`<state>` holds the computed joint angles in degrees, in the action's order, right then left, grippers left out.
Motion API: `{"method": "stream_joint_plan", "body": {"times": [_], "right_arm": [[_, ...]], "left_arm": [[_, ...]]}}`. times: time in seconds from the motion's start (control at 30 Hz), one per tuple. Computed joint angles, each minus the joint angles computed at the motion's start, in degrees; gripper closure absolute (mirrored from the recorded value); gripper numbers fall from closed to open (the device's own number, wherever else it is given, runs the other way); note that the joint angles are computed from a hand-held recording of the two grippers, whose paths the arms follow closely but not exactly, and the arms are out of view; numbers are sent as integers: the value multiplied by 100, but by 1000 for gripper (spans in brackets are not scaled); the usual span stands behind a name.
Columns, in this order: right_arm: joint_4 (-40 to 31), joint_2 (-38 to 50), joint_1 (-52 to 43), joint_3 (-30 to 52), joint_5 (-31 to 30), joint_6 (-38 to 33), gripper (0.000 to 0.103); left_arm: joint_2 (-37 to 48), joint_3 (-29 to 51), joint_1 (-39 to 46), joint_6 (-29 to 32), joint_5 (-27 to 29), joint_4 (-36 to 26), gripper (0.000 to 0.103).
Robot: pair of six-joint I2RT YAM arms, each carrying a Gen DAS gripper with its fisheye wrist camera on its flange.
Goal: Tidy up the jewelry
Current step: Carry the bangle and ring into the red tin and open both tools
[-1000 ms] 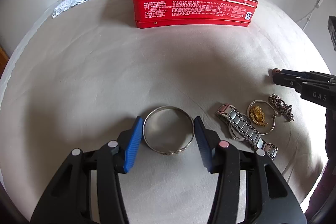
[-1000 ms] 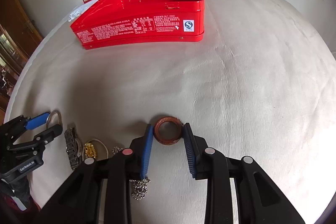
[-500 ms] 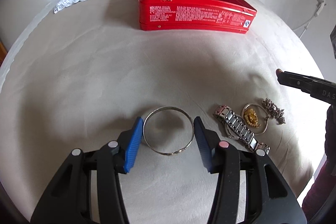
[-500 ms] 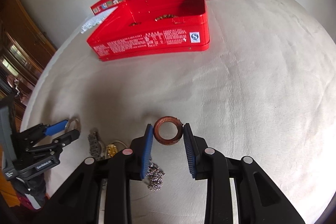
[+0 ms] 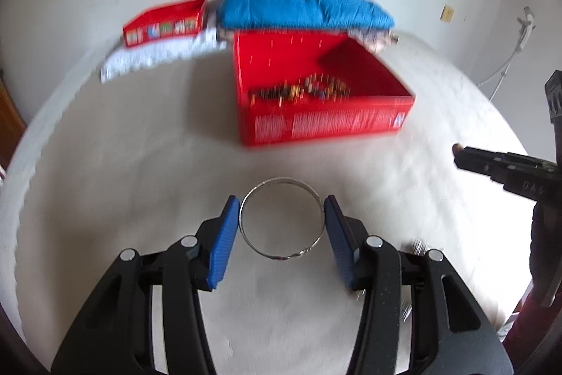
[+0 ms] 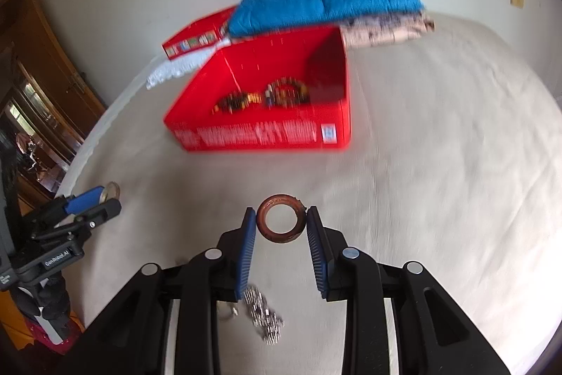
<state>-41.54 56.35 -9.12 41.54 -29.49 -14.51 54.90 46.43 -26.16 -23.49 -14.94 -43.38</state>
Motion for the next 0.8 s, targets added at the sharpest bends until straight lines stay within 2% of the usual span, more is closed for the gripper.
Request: {"method": "stream_joint_plan", "body": {"times": [0.23,0.47,0.7,0.8], "right_arm": [[430,871,557,989,108,654,74],[983,2234,1072,1889,520,1166,74],[1211,3786,1361,2800,750,1417,74],[1296,4188,1433,2977,827,1443,74]], "left_arm": [[1372,1333,569,531,394,446,55],[2899,2400,1103,575,943,794,55],[4178,3159,1353,606,1173,1021,55],[4572,3323,1444,634,1300,1098,55]]}}
